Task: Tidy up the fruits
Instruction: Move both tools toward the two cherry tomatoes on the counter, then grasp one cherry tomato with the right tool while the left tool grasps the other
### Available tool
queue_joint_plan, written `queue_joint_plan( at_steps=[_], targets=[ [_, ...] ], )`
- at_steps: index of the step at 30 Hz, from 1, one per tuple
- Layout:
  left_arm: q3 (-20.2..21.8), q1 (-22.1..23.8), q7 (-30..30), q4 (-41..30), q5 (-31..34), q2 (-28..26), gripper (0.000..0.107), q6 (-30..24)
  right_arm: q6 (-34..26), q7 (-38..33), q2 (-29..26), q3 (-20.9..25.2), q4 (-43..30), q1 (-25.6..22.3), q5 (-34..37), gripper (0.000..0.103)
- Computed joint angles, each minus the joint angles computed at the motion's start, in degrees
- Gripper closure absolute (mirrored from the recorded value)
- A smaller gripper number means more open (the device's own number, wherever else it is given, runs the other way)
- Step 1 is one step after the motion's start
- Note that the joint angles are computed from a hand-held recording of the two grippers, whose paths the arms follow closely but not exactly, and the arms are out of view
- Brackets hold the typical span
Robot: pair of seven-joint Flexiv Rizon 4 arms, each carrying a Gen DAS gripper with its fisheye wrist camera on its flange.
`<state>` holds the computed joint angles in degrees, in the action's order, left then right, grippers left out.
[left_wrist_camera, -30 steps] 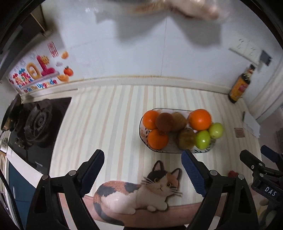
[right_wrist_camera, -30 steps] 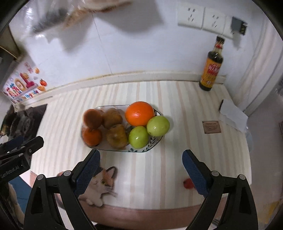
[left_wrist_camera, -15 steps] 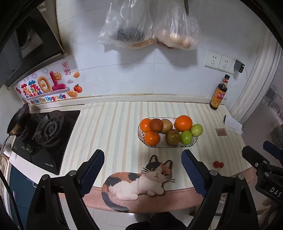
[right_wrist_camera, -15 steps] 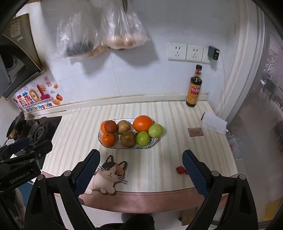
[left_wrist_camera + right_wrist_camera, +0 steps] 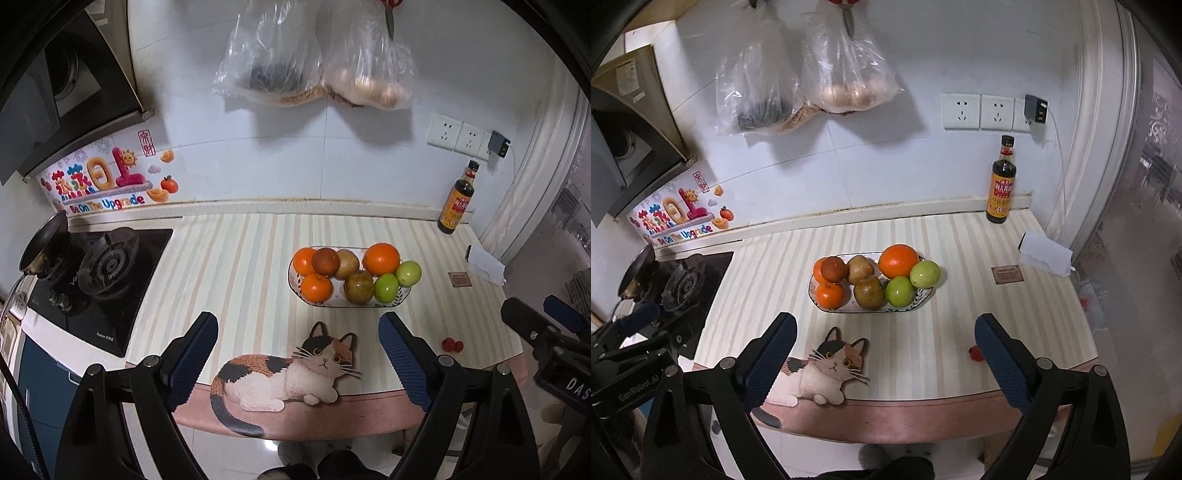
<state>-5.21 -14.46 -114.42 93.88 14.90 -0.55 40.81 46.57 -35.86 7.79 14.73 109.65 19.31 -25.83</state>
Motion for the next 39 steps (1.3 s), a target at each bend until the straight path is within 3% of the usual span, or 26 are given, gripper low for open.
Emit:
queue_joint_plan(
  at_steps=[1,3,7,13,14,16,19,21,27,30,31,39],
  targets=[
    [-0.1,0.0,0.0,-0.2,-0.1,-0.4,0.016,-0.2,1.0,-1.1,-0.2,-0.7,0.2,-0.2,1.6,0.004],
    [-0.4,-0.1,0.2,-1.9,-0.4,-2.3,0.004,-1.7,1.6,-2.5,-0.8,-1.5,0.3,-0.6,4.1,0.004],
    [-0.6,-1.4,-0.2,-6.3,0.1,-7.7,0.004,-4.2,2.8,-7.5,-2.1,-4.2,1.1,-2.3,14.1,0.004],
    [-0.1,-5.2,0.8,-14.8,-0.7,-17.8,0.004,-8.6,2.4,-10.9,-5.5,-7.0,4.2,-6.7,19.4,0.005],
    [0.2,-5.9,1.2,-16.3,-1.0,-19.3,0.004,-9.6,2.6,-12.0,-6.6,-7.5,4.6,-7.5,21.0,0.006],
    [0.2,-7.3,2.7,-20.3,-2.2,-23.6,0.004,-12.3,3.1,-15.1,-9.1,-8.4,4.8,-8.9,26.0,0.029],
    [0.9,-9.3,4.2,-25.0,-3.6,-28.4,0.004,-15.8,4.2,-20.7,-13.3,-8.8,4.0,-11.3,36.2,0.048],
    [1.6,-10.8,4.9,-28.7,-4.0,-31.8,0.004,-18.7,4.7,-23.5,-15.6,-8.5,3.4,-13.0,42.2,0.056],
    [2.7,-13.8,6.3,-37.2,-6.3,-39.7,0.004,-25.7,5.4,-28.8,-20.8,-7.0,1.2,-16.7,51.5,0.063],
    [3.0,-14.5,6.3,-39.2,-7.7,-41.8,0.004,-27.4,6.3,-31.6,-22.4,-5.9,0.7,-17.8,54.3,0.069],
    [3.0,-14.7,6.3,-39.9,-8.0,-42.5,0.004,-28.0,7.0,-31.5,-22.4,-5.9,0.9,-17.6,53.8,0.077],
    [3.0,-17.3,9.0,-47.8,-9.0,-48.4,0.004,-32.5,10.5,-33.3,-19.5,-6.1,3.4,-18.7,53.3,0.077]
  ],
)
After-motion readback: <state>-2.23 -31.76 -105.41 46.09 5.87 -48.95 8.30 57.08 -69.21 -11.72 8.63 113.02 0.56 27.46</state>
